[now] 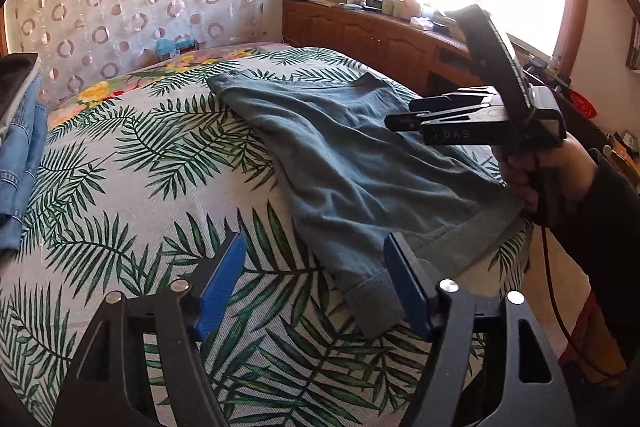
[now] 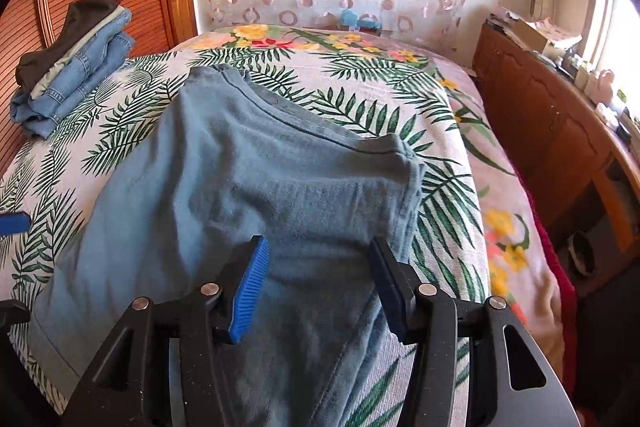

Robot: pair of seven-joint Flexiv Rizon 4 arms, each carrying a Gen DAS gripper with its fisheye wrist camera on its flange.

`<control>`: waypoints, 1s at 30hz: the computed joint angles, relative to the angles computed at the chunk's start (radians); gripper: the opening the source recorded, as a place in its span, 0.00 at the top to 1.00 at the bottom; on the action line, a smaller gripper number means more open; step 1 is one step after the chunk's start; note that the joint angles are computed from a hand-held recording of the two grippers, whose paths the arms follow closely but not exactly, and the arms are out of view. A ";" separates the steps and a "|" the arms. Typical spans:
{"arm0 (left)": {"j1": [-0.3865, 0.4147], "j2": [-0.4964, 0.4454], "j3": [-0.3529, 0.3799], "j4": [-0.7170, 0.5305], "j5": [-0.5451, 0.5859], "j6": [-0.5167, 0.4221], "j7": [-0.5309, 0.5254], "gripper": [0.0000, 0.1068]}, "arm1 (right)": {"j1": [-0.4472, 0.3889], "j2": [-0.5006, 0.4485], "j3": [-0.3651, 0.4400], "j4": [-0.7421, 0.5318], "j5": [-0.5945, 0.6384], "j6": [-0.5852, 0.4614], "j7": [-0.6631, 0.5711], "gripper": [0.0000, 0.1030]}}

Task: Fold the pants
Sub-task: 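Withdraw the open right tool from the folded shorts, then close the left tool on the hem edge of the folded shorts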

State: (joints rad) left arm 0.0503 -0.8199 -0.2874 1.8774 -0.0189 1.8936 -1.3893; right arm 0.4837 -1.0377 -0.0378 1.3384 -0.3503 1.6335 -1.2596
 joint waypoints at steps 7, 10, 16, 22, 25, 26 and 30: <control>0.055 -0.018 -0.078 0.013 0.040 -0.015 0.009 0.54 | 0.064 0.108 -0.073 0.254 0.085 0.208 -0.008 0.53; 0.065 -0.020 -0.098 0.016 0.052 -0.025 0.020 0.58 | 0.057 0.149 -0.047 0.357 0.134 0.288 -0.031 0.53; 0.070 -0.013 -0.112 0.031 0.050 -0.037 0.030 0.59 | 0.081 0.196 -0.039 0.490 0.236 0.375 -0.081 0.53; 0.075 -0.015 -0.126 0.038 0.043 -0.071 0.045 0.59 | 0.084 0.219 -0.025 0.538 0.290 0.394 -0.109 0.53; 0.071 -0.016 -0.127 0.038 0.035 -0.079 0.058 0.60 | 0.066 0.219 -0.007 0.531 0.289 0.385 -0.108 0.53; 0.074 -0.017 -0.130 0.040 0.033 -0.079 0.060 0.60 | 0.062 0.219 -0.001 0.531 0.288 0.385 -0.107 0.53; 0.096 -0.020 -0.152 0.049 0.033 -0.063 0.060 0.74 | 0.054 0.219 0.008 0.533 0.284 0.387 -0.109 0.53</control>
State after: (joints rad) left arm 0.1459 -0.8397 -0.4398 1.9261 0.0136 1.8307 -1.3289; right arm 0.5380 -0.8183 -0.0302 1.8717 -0.0662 2.0208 -1.3689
